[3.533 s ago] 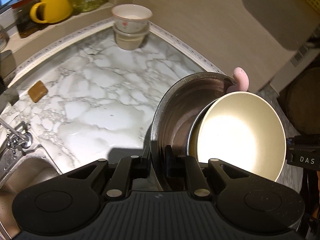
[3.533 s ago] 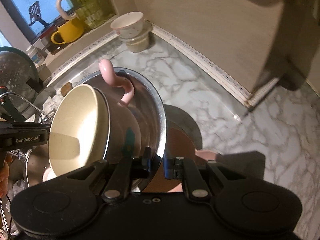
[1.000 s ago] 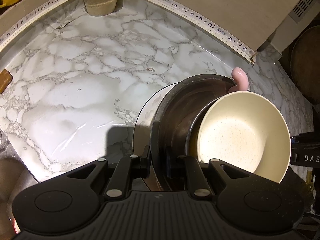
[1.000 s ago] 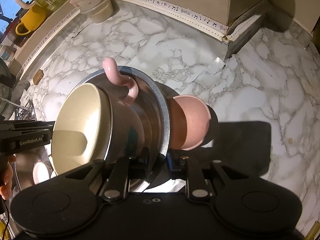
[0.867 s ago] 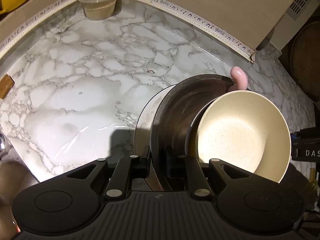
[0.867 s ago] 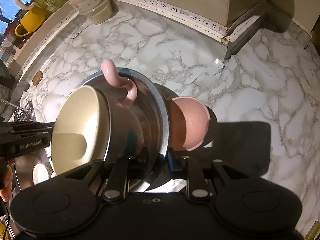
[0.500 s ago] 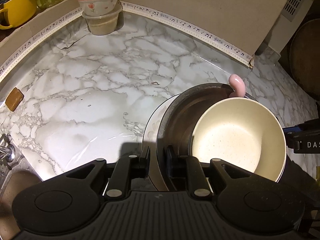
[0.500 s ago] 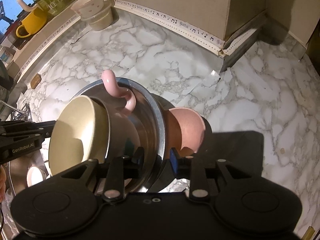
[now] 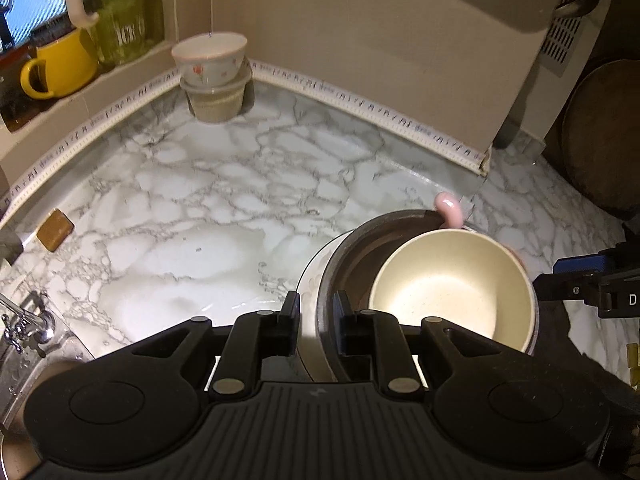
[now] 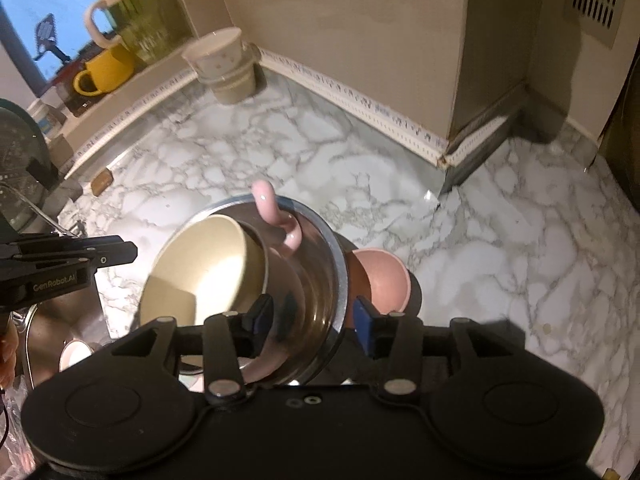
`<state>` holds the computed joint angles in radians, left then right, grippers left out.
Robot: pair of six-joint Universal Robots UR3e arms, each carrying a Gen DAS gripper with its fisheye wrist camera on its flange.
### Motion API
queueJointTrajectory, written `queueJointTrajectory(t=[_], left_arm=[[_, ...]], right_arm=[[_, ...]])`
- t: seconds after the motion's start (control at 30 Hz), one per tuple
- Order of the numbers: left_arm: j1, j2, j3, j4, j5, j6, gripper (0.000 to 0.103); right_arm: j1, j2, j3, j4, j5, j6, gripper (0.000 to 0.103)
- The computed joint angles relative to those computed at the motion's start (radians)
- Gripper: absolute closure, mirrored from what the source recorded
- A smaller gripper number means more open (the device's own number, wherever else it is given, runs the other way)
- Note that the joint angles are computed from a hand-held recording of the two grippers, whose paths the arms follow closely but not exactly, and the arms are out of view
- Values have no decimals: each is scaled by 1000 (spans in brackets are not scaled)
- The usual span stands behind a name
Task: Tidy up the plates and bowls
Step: 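Lower the steel basin onto the pink plate and open both grippers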
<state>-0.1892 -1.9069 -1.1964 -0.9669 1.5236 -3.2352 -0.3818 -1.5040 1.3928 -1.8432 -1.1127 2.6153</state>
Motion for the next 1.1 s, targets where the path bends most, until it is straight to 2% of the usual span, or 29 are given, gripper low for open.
queueJointTrajectory(t=[0.4, 0.77, 0.83, 0.9, 0.97, 1.1], left_arm=[[-47, 134, -143, 105, -4, -16, 86], [-115, 237, -280, 214, 51, -48, 85], [-131, 250, -300, 236, 64, -59, 74], [-146, 264, -329, 270, 77, -66, 37], [-172, 277, -363, 317, 107, -71, 30], [-195, 296, -391, 333, 113, -79, 29]], right_arm=[[-107, -221, 199, -19, 146, -113, 48], [-249, -472, 399, 23, 314, -279, 42], [-279, -519, 436, 35, 348, -306, 40], [-312, -567, 475, 50, 375, -329, 39], [-346, -616, 509, 74, 398, -362, 37], [-426, -720, 571, 157, 454, -424, 28]])
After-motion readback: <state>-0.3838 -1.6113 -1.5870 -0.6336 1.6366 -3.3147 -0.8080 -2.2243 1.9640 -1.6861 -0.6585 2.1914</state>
